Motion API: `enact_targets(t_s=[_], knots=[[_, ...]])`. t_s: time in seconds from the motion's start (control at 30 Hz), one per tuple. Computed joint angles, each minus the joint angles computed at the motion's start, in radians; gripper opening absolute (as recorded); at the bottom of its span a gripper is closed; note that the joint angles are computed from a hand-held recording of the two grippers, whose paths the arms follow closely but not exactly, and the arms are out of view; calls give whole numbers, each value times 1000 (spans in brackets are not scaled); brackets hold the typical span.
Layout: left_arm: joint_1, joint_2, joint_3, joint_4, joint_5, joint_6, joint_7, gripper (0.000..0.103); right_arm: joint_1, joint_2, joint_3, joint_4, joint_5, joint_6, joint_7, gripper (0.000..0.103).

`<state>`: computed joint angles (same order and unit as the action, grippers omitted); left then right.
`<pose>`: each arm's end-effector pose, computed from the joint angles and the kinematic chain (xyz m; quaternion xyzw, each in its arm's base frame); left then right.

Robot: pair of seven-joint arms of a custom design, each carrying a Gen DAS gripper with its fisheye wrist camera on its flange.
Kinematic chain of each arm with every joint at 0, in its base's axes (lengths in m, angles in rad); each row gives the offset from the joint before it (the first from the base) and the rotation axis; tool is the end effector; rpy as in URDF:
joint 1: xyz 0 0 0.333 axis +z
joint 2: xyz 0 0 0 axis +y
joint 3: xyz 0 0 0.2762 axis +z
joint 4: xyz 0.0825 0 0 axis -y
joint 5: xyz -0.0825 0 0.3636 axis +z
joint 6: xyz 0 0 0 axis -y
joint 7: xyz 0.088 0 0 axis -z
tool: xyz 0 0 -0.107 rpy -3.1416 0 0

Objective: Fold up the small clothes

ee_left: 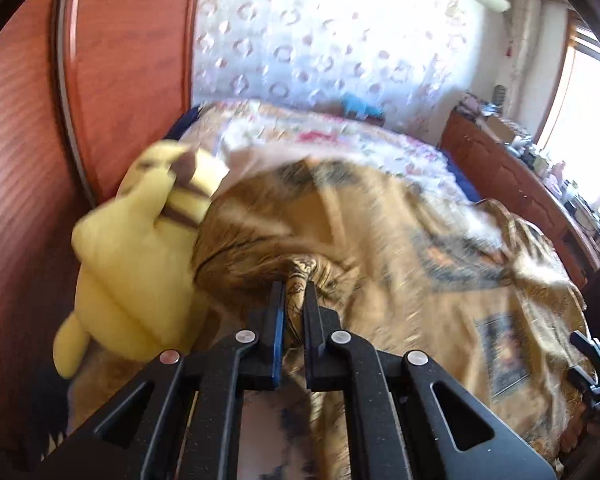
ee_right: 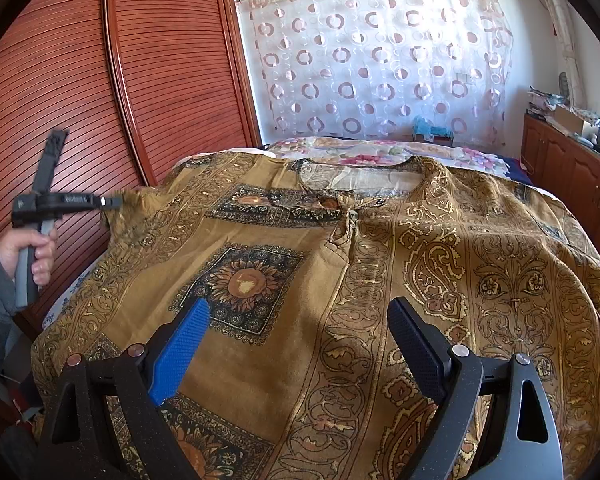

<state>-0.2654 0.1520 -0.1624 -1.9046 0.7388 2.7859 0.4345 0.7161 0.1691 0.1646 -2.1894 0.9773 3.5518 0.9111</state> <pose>0.5484 -0.2787 0.4671 -0.6828 0.6071 -0.3357 0.2292 0.4222 0.3462 0.3942 -0.7208 0.4799 -0.2308 0.4437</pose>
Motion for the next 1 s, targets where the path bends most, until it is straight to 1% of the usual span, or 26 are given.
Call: enact_targets(t_s=[0.1,0.17,0.27,0.3,0.33,0.43,0.5,0.57,0.67,0.77,0.83,0.87,0.9,0.93,1.0], knots=[[-11,26,-18,70,-15,-1,76,9,0,-1,0,-2,-1,-1,1,92],[-31,63,-34,142,-40,-25,152,9,0,-1,0,-2,-1,-1,2,92],[-63,99,-37,198,-52,-26,227,10,-5,-3,3,-7,-14,-3,14,92],[-74,98,-37,200,-54,-26,239,16,-6,-4,3,-8,-17,-4,18,92],[-89,90,-29,189,-35,-11,229,20,-7,-4,4,-10,-23,-4,24,92],[-110,45,-12,130,19,51,168,36,-14,-7,6,-18,-45,-7,46,92],[-119,9,-6,92,72,65,107,66,-12,-6,3,-18,-48,-8,49,92],[-119,-30,-1,51,143,67,37,79,-9,-8,-1,-19,-45,-11,45,92],[-104,-79,-22,0,199,29,-31,80,-2,-10,-8,-16,-29,-18,28,92],[-81,-126,-40,-66,292,18,-151,80,-4,-18,-12,-13,-26,-47,22,92],[-61,-166,-54,-113,363,1,-255,80,-54,-32,19,-33,-131,-74,108,92],[-47,-187,-61,-138,400,6,-314,80,-99,-39,49,-45,-218,-89,180,92],[-36,-199,-71,-153,434,4,-366,80,-113,-42,53,-44,-268,-96,218,92],[-25,-213,-81,-167,469,-7,-418,80,-91,-41,32,-28,-269,-100,204,92],[-10,-246,-104,-194,534,-60,-513,80,15,-24,-64,37,-195,-120,93,92]])
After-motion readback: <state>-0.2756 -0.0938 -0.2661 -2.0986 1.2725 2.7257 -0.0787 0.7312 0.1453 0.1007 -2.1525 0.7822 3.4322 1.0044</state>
